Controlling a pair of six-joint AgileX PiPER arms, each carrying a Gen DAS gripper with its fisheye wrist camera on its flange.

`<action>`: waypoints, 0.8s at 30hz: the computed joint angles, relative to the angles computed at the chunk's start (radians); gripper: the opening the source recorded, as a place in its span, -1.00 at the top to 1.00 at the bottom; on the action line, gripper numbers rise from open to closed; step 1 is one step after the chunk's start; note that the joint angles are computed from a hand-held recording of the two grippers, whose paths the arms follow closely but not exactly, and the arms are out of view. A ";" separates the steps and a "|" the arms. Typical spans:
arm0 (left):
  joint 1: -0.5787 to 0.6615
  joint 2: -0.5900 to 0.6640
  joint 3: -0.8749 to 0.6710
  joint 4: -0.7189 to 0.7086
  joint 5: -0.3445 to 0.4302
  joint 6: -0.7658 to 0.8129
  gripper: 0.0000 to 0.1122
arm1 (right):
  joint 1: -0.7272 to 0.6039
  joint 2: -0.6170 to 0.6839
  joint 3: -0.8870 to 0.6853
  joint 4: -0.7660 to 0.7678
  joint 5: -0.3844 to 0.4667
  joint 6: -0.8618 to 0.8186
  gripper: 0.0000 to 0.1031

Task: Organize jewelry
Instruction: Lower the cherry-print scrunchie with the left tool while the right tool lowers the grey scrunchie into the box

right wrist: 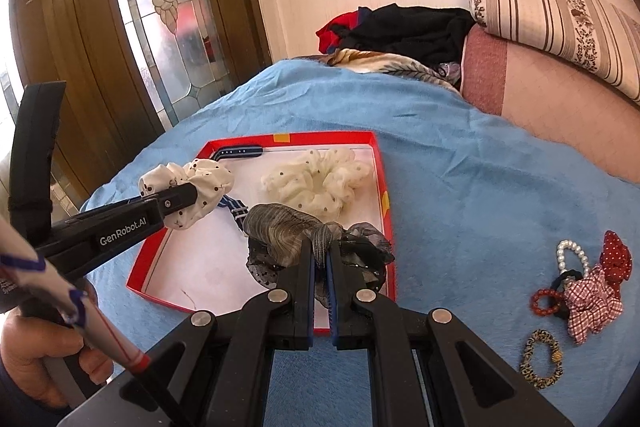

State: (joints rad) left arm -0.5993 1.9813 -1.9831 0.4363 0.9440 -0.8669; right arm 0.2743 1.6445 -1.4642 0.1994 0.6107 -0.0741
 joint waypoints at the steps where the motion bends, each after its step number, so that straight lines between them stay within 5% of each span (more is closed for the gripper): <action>1: 0.000 0.006 -0.007 -0.001 0.007 0.002 0.69 | 0.003 0.005 -0.001 -0.004 -0.002 0.004 0.89; 14: 0.058 0.001 0.010 -0.033 -0.032 -0.015 0.69 | 0.007 0.089 -0.121 -0.018 0.026 0.025 0.89; 24: 0.150 0.103 -0.161 -0.100 0.005 0.038 0.69 | 0.014 0.385 -0.694 -0.057 0.293 0.085 0.89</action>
